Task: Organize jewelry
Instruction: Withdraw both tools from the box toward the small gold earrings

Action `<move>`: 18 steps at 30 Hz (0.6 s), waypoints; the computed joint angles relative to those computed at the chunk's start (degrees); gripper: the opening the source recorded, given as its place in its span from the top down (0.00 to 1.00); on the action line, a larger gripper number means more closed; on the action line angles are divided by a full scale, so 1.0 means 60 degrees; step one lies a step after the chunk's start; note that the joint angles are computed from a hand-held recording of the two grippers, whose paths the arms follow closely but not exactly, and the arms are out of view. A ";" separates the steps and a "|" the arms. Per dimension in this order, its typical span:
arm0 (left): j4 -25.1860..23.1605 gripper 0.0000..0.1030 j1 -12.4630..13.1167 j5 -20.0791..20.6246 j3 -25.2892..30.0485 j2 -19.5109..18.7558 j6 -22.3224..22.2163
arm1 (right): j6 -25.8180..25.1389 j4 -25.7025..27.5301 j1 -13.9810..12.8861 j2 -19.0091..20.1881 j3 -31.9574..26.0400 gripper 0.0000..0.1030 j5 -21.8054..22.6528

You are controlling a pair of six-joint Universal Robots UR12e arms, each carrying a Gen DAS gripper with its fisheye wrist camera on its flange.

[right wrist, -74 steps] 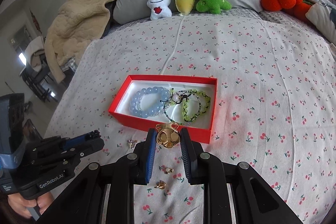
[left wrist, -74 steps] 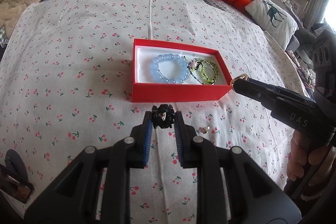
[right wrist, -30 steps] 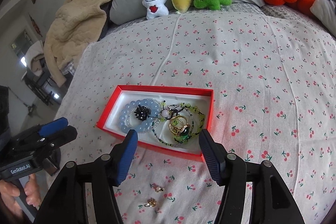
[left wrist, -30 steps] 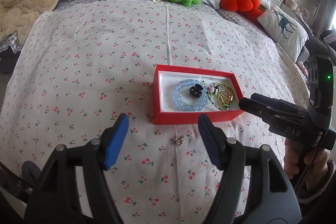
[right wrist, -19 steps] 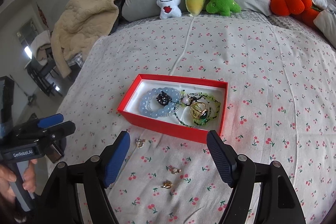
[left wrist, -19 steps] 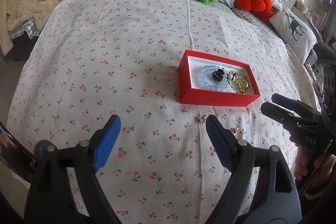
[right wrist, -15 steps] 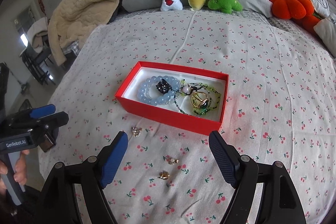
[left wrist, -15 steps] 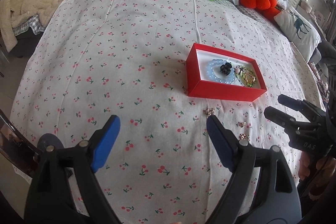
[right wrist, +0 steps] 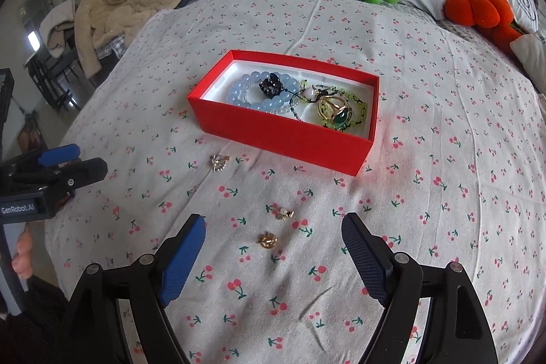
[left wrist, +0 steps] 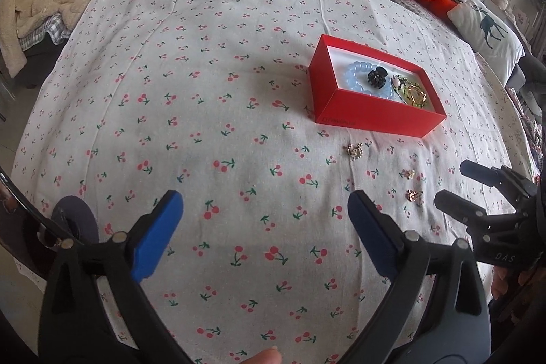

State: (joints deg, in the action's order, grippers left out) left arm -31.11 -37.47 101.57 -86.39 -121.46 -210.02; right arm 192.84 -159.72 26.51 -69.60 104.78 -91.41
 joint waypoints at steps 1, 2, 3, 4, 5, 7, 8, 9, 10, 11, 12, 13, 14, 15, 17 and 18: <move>0.0069 0.06 -0.0002 -0.0040 -0.0015 -0.0025 0.0058 | 0.0006 -0.0025 0.0004 -0.0013 0.0064 0.19 0.0007; 0.0165 0.06 -0.0003 -0.0083 -0.0045 -0.0052 0.0121 | 0.0028 -0.0056 0.0010 -0.0031 0.0129 0.19 0.0021; 0.0189 0.06 -0.0003 -0.0106 -0.0053 -0.0084 0.0153 | 0.0042 -0.0076 0.0004 -0.0048 0.0193 0.19 0.0059; 0.0171 0.06 -0.0004 -0.0153 -0.0050 -0.0118 0.0182 | 0.0059 -0.0097 -0.0004 -0.0064 0.0255 0.19 0.0100; 0.0197 0.06 0.0003 -0.0246 -0.0058 -0.0150 0.0262 | 0.0098 -0.0113 -0.0013 -0.0080 0.0316 0.19 0.0136; 0.0259 0.06 -0.0011 -0.0280 -0.0066 -0.0222 0.0445 | 0.0174 -0.0085 -0.0037 -0.0105 0.0410 0.19 0.0208; 0.0264 0.06 -0.0021 -0.0275 -0.0051 -0.0266 0.0533 | 0.0223 -0.0080 -0.0052 -0.0115 0.0454 0.19 0.0262; 0.0255 0.06 -0.0023 -0.0309 -0.0031 -0.0308 0.0642 | 0.0255 -0.0088 -0.0067 -0.0126 0.0500 0.19 0.0314; 0.0252 0.06 -0.0025 -0.0345 -0.0002 -0.0356 0.0762 | 0.0273 -0.0110 -0.0078 -0.0132 0.0541 0.19 0.0339; 0.0259 0.06 -0.0037 -0.0351 0.0037 -0.0409 0.0881 | 0.0284 -0.0132 -0.0082 -0.0133 0.0570 0.19 0.0333; 0.0286 0.06 -0.0051 -0.0344 0.0076 -0.0466 0.1010 | 0.0289 -0.0158 -0.0080 -0.0130 0.0595 0.19 0.0309; 0.0289 0.06 -0.0067 -0.0323 0.0124 -0.0523 0.1143 | 0.0268 -0.0163 -0.0077 -0.0118 0.0605 0.19 0.0276; 0.0262 0.06 -0.0085 -0.0291 0.0177 -0.0580 0.1268 | 0.0220 -0.0144 -0.0065 -0.0097 0.0598 0.19 0.0230; 0.0224 0.06 -0.0101 -0.0281 0.0236 -0.0635 0.1398 | 0.0161 -0.0119 -0.0051 -0.0074 0.0587 0.19 0.0174; 0.0144 0.06 -0.0117 -0.0345 0.0348 -0.0728 0.1665 | 0.0069 -0.0026 -0.0033 -0.0020 0.0545 0.19 0.0113; 0.0139 0.06 -0.0122 -0.0382 0.0395 -0.0767 0.1783 | 0.0028 0.0036 -0.0036 0.0012 0.0515 0.19 0.0146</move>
State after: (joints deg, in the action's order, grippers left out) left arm -30.27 -38.20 99.28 -84.02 -126.07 -199.32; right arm 193.01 -159.50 26.29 -69.52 107.87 -90.53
